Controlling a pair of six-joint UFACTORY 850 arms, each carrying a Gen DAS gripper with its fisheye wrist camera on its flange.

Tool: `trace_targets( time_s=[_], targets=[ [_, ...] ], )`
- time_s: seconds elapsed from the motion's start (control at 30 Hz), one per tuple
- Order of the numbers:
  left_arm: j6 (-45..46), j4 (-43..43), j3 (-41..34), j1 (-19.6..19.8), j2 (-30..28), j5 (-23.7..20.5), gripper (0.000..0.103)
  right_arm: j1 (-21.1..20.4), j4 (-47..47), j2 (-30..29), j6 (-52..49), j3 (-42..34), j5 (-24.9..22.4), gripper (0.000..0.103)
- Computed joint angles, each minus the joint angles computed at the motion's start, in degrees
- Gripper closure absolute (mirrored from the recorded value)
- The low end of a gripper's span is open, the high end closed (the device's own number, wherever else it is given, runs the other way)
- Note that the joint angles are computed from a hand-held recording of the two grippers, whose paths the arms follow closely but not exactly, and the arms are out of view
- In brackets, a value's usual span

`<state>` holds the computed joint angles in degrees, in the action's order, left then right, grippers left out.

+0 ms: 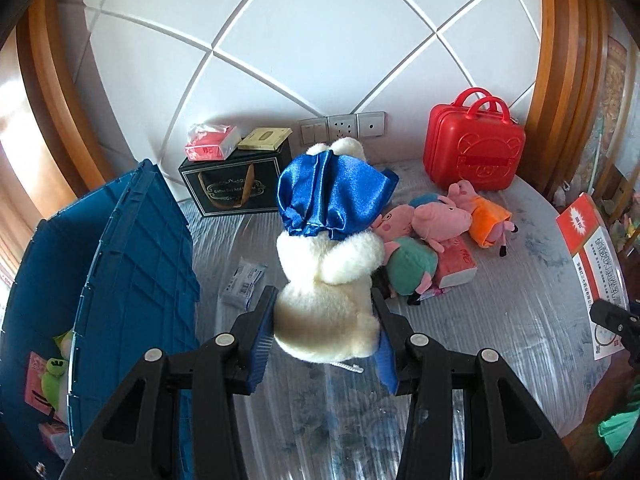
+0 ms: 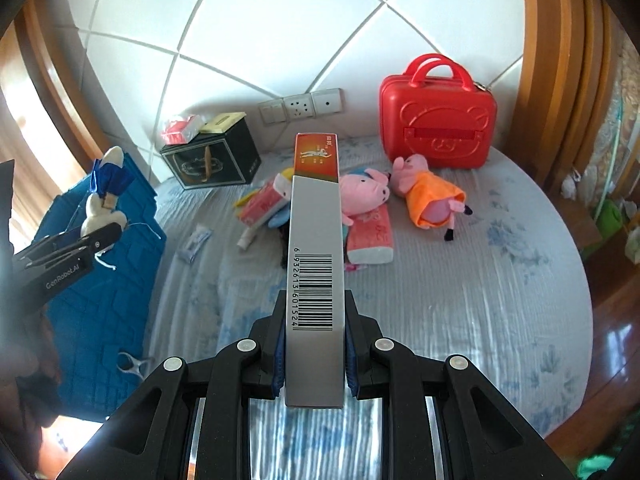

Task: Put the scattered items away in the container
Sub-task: 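Lift the rabbit plush with the left tool while the right tool lifts the box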

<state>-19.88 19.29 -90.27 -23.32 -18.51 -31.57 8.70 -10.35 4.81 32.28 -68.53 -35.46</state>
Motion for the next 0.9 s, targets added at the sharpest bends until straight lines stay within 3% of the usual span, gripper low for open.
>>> trace_targets(
  time_s=[0.37, 0.6, 0.9],
  targets=[
    [-3.0, 2.5, 1.4, -1.3, 2.3, -0.7, 0.060, -1.0, 1.8, 1.8, -2.5, 1.3, 1.5, 0.081],
    [-5.4, 4.0, 4.5, -2.4, 4.7, -1.4, 0.060, -2.1, 10.1, 1.9, -9.2, 2.9, 2.9, 0.081],
    [-2.0, 0.6, 7.0, -0.2, 8.3, 0.9, 0.060, 1.4, 10.0, -0.3, -9.0, 0.0, 2.2, 0.081]
  ],
)
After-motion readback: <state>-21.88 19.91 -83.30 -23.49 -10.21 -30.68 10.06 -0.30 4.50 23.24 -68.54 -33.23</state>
